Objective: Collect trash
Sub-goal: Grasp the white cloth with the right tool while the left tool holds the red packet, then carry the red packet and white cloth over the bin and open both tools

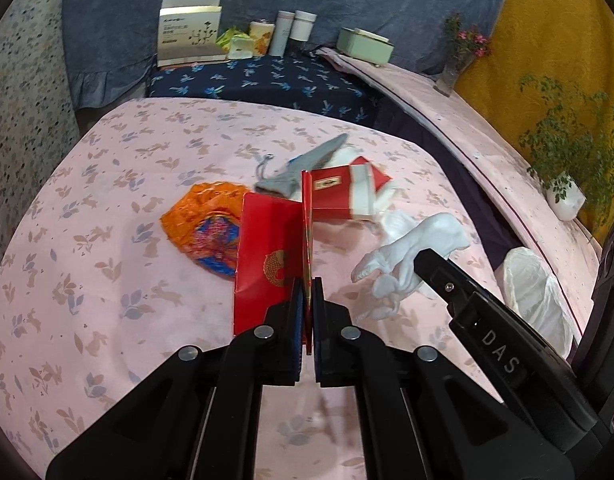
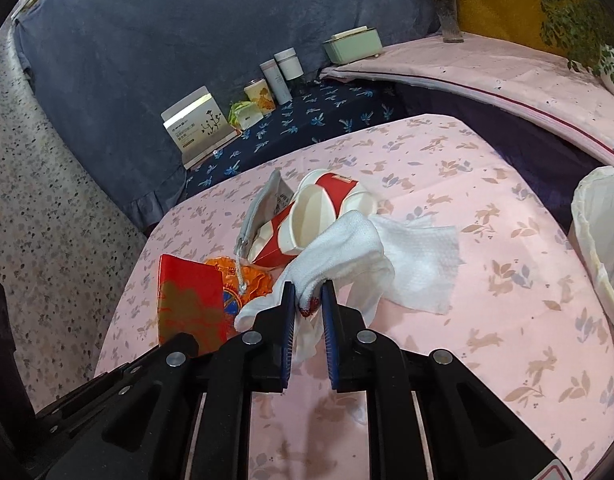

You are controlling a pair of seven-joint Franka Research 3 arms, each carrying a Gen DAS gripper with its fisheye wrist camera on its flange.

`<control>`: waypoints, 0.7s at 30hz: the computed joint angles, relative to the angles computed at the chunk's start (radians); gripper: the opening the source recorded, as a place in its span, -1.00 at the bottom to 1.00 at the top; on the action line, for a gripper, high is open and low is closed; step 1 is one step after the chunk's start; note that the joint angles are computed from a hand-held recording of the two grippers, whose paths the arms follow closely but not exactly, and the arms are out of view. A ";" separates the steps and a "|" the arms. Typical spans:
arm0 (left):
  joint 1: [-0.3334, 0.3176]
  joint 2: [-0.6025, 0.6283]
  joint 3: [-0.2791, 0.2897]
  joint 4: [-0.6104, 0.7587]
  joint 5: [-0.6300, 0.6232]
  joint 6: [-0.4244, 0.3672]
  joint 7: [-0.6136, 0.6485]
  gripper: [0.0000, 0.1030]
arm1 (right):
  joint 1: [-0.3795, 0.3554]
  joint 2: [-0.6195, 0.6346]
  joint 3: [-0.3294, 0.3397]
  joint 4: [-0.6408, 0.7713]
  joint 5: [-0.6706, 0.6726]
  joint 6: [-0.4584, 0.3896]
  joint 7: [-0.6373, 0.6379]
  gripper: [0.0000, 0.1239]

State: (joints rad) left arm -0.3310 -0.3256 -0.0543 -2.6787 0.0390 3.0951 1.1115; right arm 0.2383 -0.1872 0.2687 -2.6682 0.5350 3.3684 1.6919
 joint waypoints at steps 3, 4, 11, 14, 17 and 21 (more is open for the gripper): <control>0.008 0.001 -0.042 0.017 0.021 -0.007 -0.020 -0.94 | 0.004 -0.044 -0.024 -0.037 0.001 0.006 0.009 -0.78; 0.010 0.002 -0.058 0.025 0.030 -0.011 -0.029 -0.94 | 0.009 -0.062 -0.039 -0.051 -0.003 0.009 0.014 -0.78; 0.007 0.039 -0.145 0.094 0.098 -0.028 -0.084 -0.94 | -0.003 -0.185 -0.114 -0.155 -0.034 0.013 0.037 -0.78; -0.005 0.065 -0.172 0.127 0.123 -0.032 -0.105 -0.94 | -0.022 -0.231 -0.142 -0.193 -0.050 0.010 0.043 -0.78; -0.030 0.097 -0.183 0.163 0.135 -0.033 -0.109 -0.94 | -0.042 -0.279 -0.179 -0.233 -0.066 0.008 0.046 -0.78; -0.100 0.145 -0.164 0.210 0.094 -0.025 -0.061 -0.94 | -0.104 -0.333 -0.190 -0.274 -0.079 -0.008 0.042 -0.78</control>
State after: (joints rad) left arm -0.4309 -0.1811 -0.2184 -2.4688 0.1334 3.0702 1.0509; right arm 0.1339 -0.5198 0.0791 -2.9427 0.4562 3.3608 1.7343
